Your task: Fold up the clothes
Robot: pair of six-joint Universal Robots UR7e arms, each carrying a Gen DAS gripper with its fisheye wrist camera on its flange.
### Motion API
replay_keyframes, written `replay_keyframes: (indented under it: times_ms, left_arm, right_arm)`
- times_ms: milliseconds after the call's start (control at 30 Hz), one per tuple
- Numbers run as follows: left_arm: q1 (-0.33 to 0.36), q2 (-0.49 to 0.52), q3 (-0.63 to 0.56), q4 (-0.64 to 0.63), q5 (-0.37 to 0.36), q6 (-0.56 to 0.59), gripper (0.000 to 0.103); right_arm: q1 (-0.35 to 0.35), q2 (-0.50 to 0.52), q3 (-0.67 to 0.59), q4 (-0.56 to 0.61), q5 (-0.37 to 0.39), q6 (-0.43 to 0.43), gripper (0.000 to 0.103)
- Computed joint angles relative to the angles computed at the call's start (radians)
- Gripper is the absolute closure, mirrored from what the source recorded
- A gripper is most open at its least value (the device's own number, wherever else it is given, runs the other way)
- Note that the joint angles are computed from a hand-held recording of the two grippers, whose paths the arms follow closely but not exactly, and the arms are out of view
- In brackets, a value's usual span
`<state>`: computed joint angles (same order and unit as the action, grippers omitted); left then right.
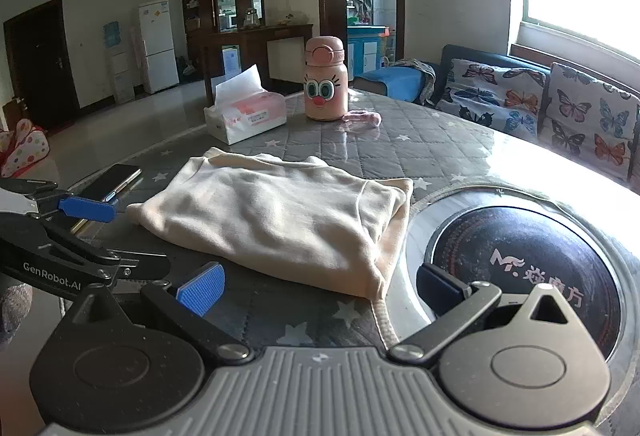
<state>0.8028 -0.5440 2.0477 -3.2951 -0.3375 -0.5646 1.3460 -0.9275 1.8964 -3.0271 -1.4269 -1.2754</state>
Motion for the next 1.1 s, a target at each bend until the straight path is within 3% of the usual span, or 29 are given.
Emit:
replay_keyframes:
  times_ms: [1100]
  left_arm:
    - [0.037,0.015,-0.032,-0.032,-0.02,0.052,0.0]
  right_arm:
    - [0.021,0.063,-0.046,0.027,-0.051,0.02,0.0]
